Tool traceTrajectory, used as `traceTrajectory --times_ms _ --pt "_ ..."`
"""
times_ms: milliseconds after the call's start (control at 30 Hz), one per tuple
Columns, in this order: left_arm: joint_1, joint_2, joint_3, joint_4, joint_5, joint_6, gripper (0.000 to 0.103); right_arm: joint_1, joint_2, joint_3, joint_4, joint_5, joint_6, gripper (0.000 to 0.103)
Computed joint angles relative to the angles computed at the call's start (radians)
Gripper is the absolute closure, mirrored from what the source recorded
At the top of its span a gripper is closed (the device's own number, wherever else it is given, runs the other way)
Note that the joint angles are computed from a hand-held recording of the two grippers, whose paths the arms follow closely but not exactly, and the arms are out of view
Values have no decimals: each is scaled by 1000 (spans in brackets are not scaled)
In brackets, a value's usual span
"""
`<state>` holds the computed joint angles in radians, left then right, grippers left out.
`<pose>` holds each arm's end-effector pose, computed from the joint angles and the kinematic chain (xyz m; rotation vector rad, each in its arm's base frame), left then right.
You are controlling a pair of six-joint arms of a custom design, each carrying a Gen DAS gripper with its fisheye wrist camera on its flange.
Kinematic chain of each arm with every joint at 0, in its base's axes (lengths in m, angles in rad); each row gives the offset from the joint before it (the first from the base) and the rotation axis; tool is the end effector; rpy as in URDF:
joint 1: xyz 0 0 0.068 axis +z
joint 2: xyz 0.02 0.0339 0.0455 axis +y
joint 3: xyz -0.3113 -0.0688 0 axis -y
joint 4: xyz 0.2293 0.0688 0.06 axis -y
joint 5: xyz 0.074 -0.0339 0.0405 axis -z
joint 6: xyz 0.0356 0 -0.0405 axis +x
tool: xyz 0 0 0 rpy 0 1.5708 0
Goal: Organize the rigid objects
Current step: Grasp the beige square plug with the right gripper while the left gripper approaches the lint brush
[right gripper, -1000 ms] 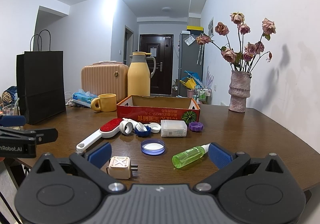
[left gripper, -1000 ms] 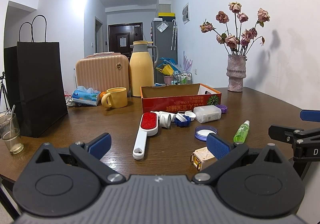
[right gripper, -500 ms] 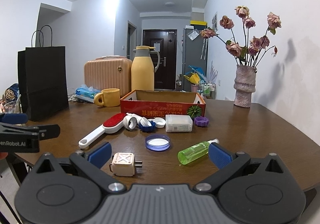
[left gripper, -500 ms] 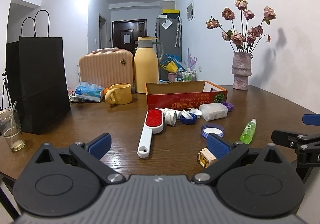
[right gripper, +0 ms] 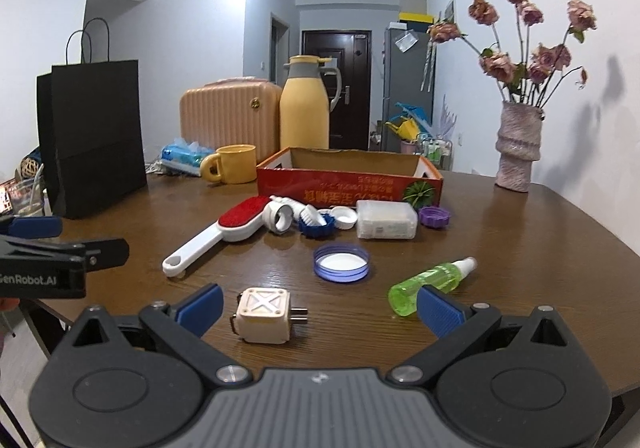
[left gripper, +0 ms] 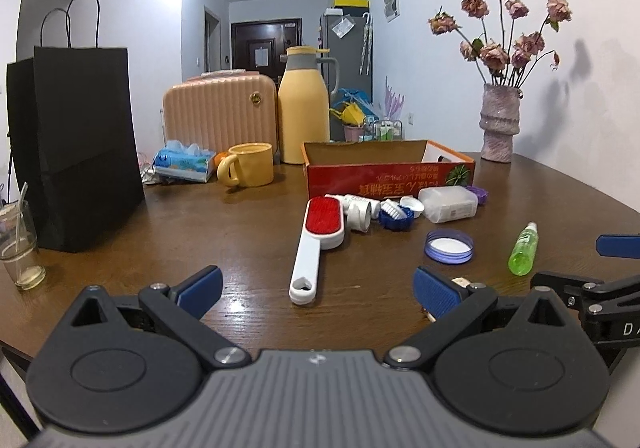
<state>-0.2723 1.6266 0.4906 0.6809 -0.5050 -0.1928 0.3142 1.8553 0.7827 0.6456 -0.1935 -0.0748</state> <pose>0.2770 -0.0595 0.1954 -0.2358 1.9574 0.2088 0.3486 0.1205 0.1944 -0.5097 1.9402 0.3468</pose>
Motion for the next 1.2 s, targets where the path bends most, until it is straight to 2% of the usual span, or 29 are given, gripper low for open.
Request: traceTrajectory --times_ms 633,933,1100,1200 --pt "171 155 73 11 183 19 0 105 219 296 -221 80 -1 3" --pt "228 214 118 3 241 27 0 135 314 414 -291 107 8 15" --pt "240 241 148 -15 262 31 0 123 335 437 -301 73 27 38" --pt "241 249 158 -19 264 25 0 121 339 435 -289 62 18 38"
